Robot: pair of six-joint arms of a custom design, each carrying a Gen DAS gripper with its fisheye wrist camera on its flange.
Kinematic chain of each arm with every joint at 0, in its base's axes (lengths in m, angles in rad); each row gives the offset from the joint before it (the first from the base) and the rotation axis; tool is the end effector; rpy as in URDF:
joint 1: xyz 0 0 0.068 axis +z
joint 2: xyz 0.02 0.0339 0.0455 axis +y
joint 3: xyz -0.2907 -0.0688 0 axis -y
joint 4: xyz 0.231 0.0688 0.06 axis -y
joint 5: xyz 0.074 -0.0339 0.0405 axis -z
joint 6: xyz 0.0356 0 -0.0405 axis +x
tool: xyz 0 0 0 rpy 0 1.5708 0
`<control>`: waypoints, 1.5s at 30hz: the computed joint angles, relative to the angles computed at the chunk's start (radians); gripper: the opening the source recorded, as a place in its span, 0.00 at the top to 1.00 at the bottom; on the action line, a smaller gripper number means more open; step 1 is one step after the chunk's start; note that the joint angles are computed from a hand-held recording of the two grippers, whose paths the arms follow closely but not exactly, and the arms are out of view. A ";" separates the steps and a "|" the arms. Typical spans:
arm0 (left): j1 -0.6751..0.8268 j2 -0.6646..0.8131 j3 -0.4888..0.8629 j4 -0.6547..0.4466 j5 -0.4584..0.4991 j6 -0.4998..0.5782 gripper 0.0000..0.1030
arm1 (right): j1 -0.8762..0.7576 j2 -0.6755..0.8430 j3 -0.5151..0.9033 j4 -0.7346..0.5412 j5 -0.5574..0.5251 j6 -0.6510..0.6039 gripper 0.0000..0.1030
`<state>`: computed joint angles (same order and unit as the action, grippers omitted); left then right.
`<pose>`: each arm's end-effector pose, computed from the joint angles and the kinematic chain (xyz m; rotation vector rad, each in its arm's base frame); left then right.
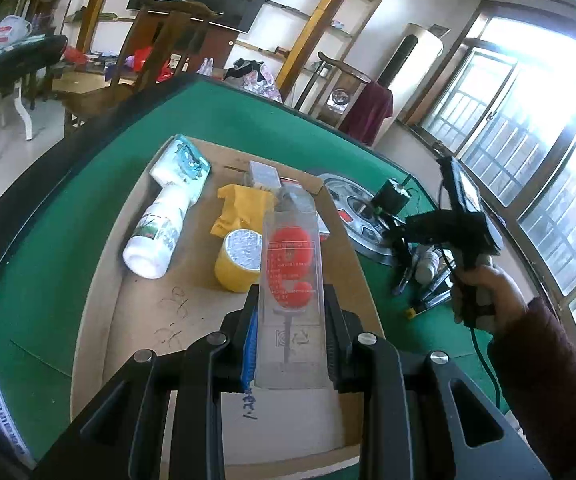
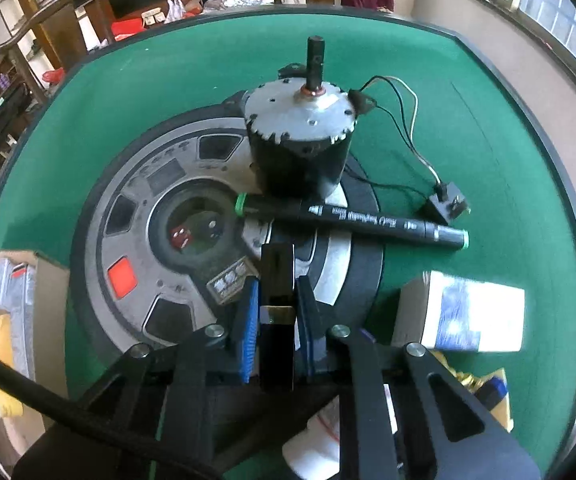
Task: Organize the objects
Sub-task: 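Grasp the black lipstick tube with the right tool while the left tool holds the pack, then carry the pack and lipstick tube into the tray and open both tools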
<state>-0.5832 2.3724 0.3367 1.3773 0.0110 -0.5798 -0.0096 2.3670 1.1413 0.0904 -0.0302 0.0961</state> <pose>0.2215 -0.1466 0.0153 0.0102 2.3083 -0.6328 0.4086 -0.0028 0.0204 0.1340 2.7037 0.0667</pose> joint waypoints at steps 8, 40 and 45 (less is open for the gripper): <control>-0.032 0.000 -0.012 -0.008 -0.027 -0.025 0.77 | -0.090 -0.140 -0.293 0.258 -0.203 0.011 0.85; -0.061 -0.013 0.413 -0.709 -0.067 0.022 0.77 | 0.338 -0.192 -0.417 0.327 -0.296 0.096 0.85; -0.044 -0.006 0.394 -0.669 -0.051 0.014 0.77 | 0.366 -0.148 -0.358 0.286 -0.244 0.107 0.85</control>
<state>-0.6270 2.3663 0.7306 0.7081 -0.0395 -0.5655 0.3567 2.2189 0.7834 0.3767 -0.2737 0.2032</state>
